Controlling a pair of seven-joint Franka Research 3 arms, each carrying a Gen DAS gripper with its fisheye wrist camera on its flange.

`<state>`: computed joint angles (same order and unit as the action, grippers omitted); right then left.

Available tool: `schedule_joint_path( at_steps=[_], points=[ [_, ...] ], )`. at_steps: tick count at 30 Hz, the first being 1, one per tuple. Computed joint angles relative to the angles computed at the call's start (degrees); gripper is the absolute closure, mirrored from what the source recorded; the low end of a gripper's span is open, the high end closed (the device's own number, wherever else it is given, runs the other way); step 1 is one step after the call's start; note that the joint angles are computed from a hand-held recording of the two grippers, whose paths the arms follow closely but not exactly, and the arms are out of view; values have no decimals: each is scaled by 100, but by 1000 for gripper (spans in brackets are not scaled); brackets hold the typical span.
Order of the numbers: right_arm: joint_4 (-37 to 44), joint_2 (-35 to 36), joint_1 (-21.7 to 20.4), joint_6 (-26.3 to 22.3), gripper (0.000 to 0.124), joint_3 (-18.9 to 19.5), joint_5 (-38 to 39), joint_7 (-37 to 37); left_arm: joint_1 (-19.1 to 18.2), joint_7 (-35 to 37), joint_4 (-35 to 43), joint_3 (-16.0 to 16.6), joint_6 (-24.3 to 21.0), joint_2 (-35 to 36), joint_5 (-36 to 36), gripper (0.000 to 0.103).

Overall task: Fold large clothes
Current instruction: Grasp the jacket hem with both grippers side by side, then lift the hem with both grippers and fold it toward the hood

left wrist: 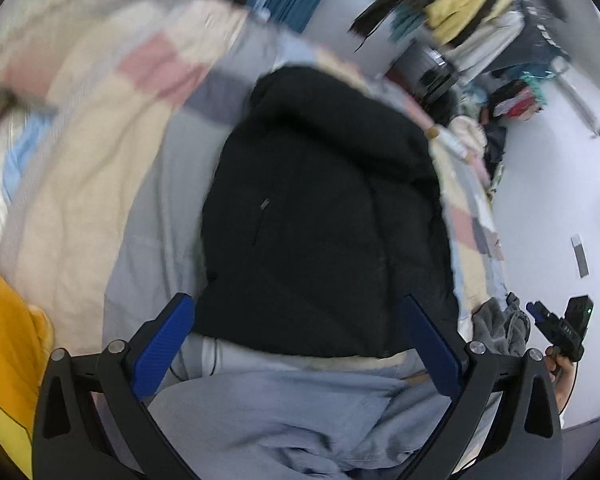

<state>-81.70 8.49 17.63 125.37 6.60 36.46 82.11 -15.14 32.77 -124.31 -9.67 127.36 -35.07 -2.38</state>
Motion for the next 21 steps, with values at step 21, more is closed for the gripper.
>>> schedule_joint_path(
  at_steps=[21],
  points=[
    [2526, 2684, -357, -2541, 62, 112, -495, 362, -8, 2290, -491, 887, 84, 1170, -2637, 7]
  ],
)
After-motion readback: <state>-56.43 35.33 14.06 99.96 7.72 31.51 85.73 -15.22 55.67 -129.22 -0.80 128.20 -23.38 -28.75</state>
